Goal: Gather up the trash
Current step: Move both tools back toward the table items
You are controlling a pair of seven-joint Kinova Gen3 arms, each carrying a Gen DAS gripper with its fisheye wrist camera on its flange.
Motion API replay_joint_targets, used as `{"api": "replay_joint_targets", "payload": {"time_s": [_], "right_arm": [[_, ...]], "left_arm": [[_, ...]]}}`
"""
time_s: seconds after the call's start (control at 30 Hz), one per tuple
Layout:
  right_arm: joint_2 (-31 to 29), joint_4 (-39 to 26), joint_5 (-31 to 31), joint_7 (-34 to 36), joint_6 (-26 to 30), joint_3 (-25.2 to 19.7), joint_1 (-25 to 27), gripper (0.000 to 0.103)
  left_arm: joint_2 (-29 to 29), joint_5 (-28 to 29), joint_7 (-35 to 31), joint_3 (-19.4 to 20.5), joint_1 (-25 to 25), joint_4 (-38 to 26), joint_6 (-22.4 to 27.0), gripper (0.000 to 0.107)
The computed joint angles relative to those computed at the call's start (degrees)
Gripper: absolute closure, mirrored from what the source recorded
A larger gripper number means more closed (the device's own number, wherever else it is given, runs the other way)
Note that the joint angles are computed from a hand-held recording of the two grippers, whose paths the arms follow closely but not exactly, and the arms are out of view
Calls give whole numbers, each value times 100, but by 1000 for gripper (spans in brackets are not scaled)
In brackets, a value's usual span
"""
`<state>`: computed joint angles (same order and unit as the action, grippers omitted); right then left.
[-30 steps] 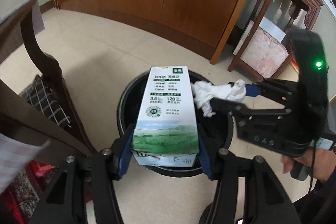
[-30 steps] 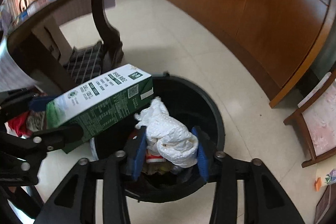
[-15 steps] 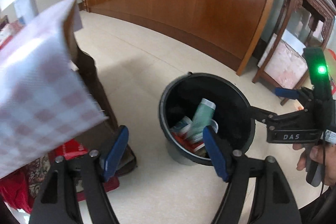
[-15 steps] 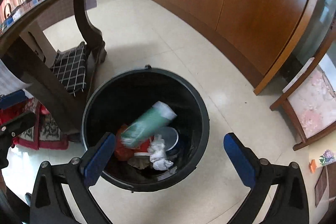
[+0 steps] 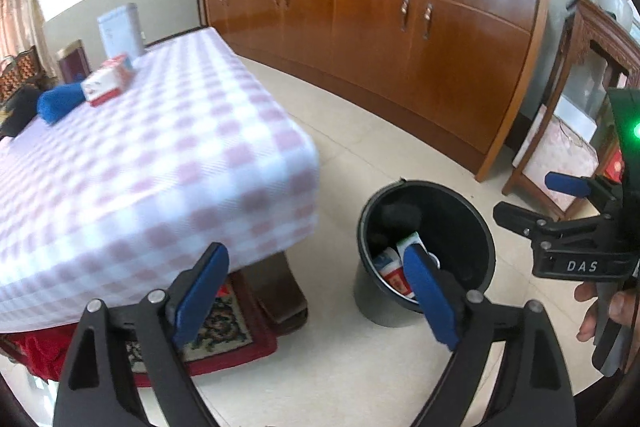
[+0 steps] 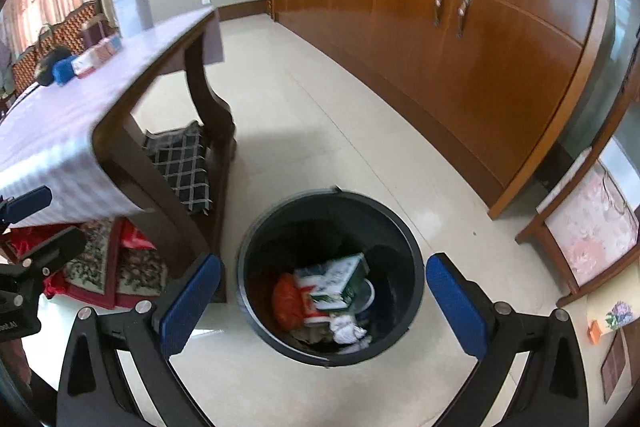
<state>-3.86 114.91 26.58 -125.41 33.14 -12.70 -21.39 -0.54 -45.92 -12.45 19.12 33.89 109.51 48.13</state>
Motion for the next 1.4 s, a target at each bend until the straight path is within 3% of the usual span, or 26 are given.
{"api": "replay_joint_targets", "payload": {"time_s": [0.4,0.77,1.1,1.4], "right_arm": [[-266,-500,539,-722,441,-611,-394,0],[79,-1166,930,-1217,676,-807,-1013,0],[1041,-2403,1304,-1313,1424,-606,-2152,0],[2199,-4017,1175,-591,1850,-173,-2968,0]], "left_arm": [[-1001,70,76,392,-566,250,519,17],[-1924,469,-404,482,-1435,501,624,17],[-2797,994,-1452,-285,-2059,811,580,17],[-3000,1147,-2283,-985,-2830,955,201,17]]}}
